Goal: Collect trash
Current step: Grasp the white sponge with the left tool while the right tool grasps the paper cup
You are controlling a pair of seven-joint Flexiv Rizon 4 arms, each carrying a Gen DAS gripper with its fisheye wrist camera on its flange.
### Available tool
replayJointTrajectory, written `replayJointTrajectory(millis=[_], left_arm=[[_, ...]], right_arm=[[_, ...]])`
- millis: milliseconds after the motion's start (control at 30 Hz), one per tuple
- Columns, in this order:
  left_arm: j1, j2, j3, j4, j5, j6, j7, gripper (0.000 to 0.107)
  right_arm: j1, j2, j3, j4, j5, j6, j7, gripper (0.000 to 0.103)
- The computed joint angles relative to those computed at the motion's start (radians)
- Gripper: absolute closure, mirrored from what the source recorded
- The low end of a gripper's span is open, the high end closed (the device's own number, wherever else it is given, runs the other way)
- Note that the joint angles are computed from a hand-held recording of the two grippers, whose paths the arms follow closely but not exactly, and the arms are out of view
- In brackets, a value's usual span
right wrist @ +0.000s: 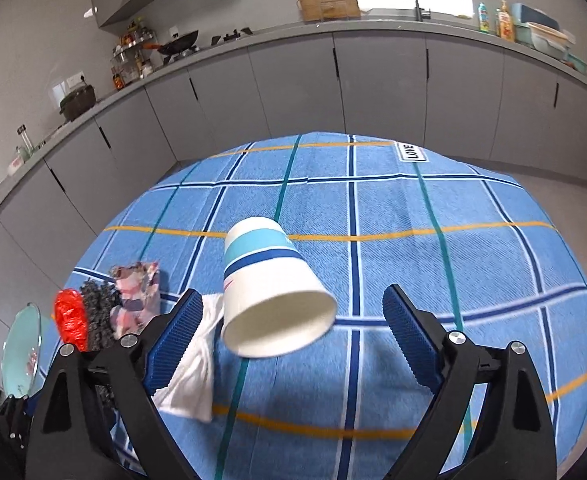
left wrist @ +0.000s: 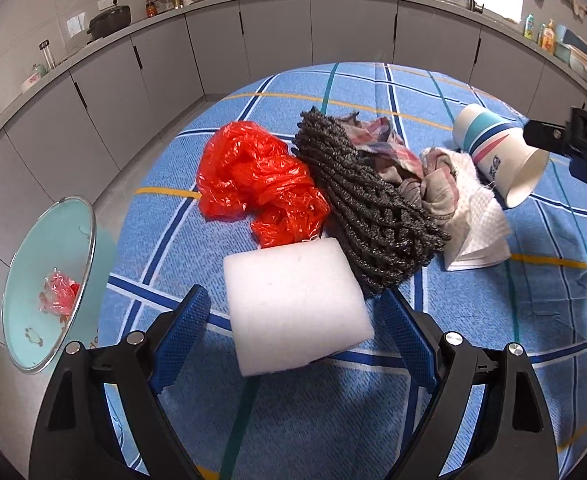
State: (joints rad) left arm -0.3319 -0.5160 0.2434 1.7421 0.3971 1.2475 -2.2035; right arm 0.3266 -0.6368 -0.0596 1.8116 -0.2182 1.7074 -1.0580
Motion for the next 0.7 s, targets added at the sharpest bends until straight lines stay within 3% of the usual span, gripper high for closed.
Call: replayJointTrajectory(millis=[333, 433, 500, 567, 700], left_arm=[[0.009, -0.013, -0.006, -0.012, -0.006, 0.000, 0.017, 0.022], [0.014, -0.016, -0.011, -0.009, -0.014, 0.011, 0.030, 0.033], [0.015, -0.017, -0.011, -0.007, -0.020, 0.018, 0.036, 0.037], [0.015, -0.018, -0.008, -0.003, -0.024, 0.029, 0.038, 0.043], [0.019, -0.014, -0.009, 0.011, -0.042, 0.050, 0.050, 0.046]], right_arm=[[-0.059, -0.071, 0.075, -0.097, -0.029, -0.120, -0.013, 0.013], [-0.068, -0.078, 0.090, -0.102, -0.029, -0.123, -0.021, 0.014], [-0.069, -0.077, 0.095, -0.097, -0.026, -0.114, -0.023, 0.017], [-0.089, -0.076, 0.123, -0.097, -0.023, -0.114, -0.035, 0.031], [-0.074, -0.061, 0.109, -0.074, -0.012, -0.095, -0.029, 0.033]])
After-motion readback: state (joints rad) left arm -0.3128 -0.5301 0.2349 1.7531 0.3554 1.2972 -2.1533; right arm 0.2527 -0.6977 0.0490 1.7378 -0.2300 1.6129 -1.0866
